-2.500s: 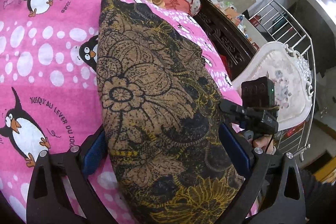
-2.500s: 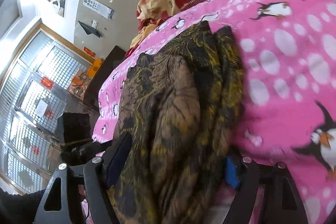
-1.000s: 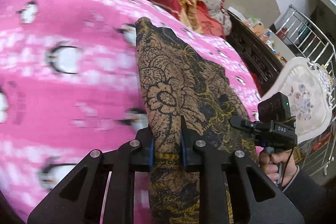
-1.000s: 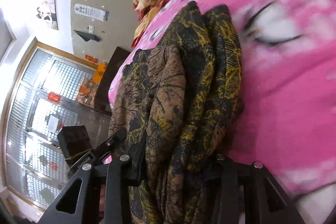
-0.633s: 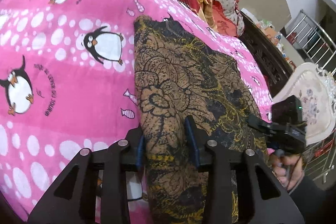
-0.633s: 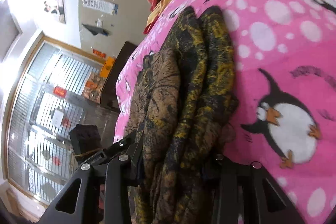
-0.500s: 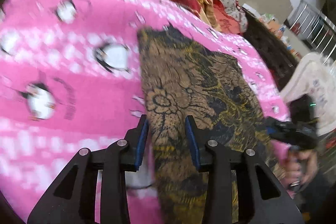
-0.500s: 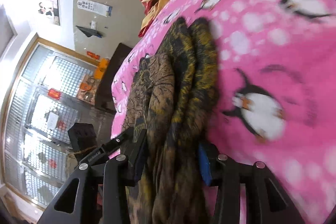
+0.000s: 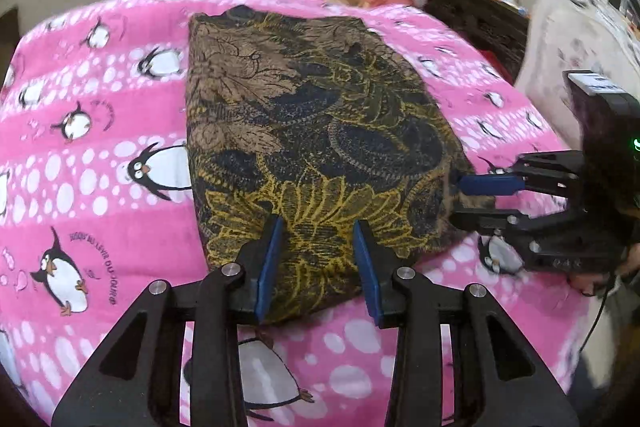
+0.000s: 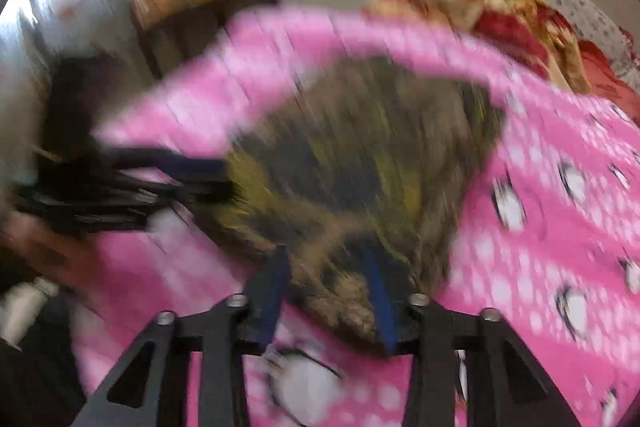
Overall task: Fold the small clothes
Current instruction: 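Lower the folded shirt onto the bedspread with both grippers and release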
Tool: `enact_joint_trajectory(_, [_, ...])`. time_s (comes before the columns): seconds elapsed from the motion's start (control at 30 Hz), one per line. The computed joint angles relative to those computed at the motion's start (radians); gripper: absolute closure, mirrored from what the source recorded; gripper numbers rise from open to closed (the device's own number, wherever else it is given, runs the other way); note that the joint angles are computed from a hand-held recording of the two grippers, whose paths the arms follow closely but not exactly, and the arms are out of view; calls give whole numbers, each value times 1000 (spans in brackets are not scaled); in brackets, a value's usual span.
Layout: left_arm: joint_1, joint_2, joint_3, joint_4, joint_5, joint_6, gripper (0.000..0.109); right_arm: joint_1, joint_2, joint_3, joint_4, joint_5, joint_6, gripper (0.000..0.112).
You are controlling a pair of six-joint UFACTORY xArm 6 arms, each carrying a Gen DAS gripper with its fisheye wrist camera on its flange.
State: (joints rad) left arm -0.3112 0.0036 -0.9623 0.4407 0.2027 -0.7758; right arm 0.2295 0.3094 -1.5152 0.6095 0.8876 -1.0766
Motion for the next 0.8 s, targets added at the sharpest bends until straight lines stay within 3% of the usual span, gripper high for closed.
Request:
enact_joint_trajectory(0.1, [-2, 7, -23, -14, 27, 1, 73, -38, 6, -2, 82, 39, -1, 79])
enact_joint_trajectory(0.23, [3, -13, -42, -208, 9, 149, 73, -48, 37, -86, 35, 133, 109, 79])
enact_joint_trajectory(0.3, [30, -17, -59, -194, -17, 122, 73, -51, 19, -115, 30, 167, 138, 79])
enact_joint_trajectory(0.4, [83, 74, -214, -123, 39, 27, 73, -8, 12, -140, 40, 32, 137, 79])
enact_joint_trajectory(0.47, [110, 184, -369, -187, 109, 25, 73, 47, 48, -189, -55, -89, 240, 79])
enact_joint_trajectory(0.6, [127, 390, -649, -265, 237, 76, 73, 113, 195, -379, -176, -105, 413, 79])
enact_joint_trajectory(0.7, [113, 552, -858, -206, 334, 94, 73, 122, 345, -554, -288, -53, 559, 79])
enact_joint_trajectory(0.77, [107, 627, -942, -184, 380, 82, 66, 103, 403, -569, -252, -83, 541, 79])
enact_joint_trajectory(0.8, [104, 643, -957, -171, 379, 78, 58, 98, 385, -513, -172, -149, 470, 79])
